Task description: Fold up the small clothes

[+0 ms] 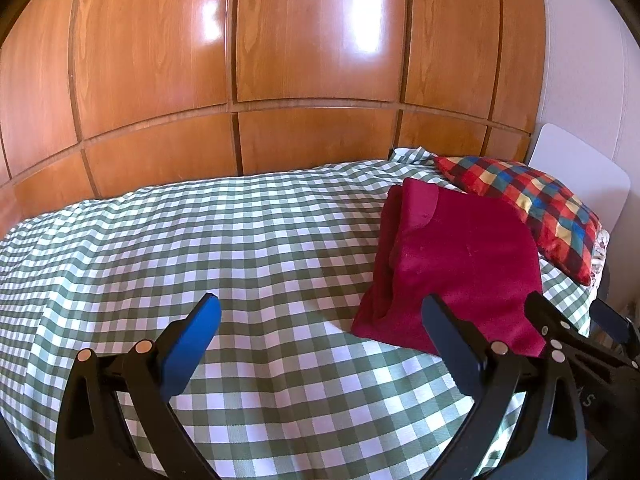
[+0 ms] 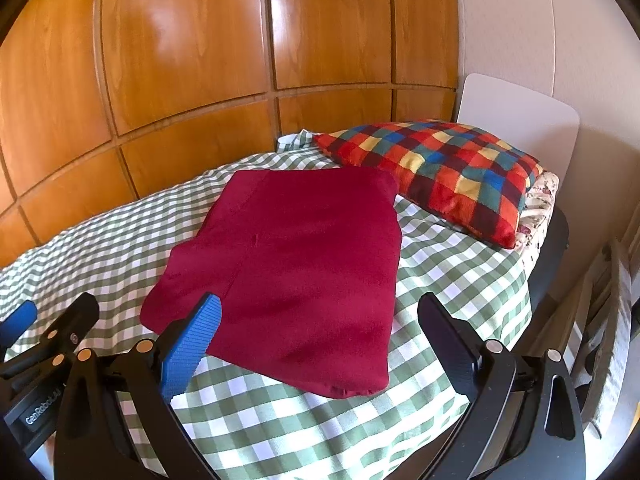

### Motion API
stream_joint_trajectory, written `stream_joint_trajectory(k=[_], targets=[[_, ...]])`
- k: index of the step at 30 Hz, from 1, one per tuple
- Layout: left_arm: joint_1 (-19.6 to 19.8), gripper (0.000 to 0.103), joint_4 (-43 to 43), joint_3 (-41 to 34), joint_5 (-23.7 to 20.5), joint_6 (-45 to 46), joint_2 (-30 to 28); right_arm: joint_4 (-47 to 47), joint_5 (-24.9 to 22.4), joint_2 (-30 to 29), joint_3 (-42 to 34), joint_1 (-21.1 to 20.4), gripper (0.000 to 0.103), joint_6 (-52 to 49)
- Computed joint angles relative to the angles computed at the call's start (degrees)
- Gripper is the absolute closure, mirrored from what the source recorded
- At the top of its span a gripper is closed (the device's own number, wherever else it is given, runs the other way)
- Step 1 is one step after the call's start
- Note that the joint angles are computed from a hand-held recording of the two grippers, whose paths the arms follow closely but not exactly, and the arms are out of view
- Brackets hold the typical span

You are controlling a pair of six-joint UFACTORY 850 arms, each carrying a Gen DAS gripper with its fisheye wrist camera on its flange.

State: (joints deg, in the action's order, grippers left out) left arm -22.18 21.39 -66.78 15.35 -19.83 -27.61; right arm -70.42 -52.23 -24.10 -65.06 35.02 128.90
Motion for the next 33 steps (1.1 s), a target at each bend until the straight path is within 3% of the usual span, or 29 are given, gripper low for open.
stream_joint_trajectory(k=[11,29,33], targets=[[0.12,0.003,-3.44,0.07,-0.38,2.52,0.27,0.45,-0.30,-0.10,-0.05,-0.09,0.005,-0.49],[0.08,0.003,-4.52,1.13,1.38,4.77,0.99,0.56,0.17,0.05,0.20,-0.22,0.004,-0.51],[0.16,0.003,-2.43,0.46,0.10,2.44,0.52,0.15,0.16,-0.05,0.35,-0.30,0.004,-0.26]])
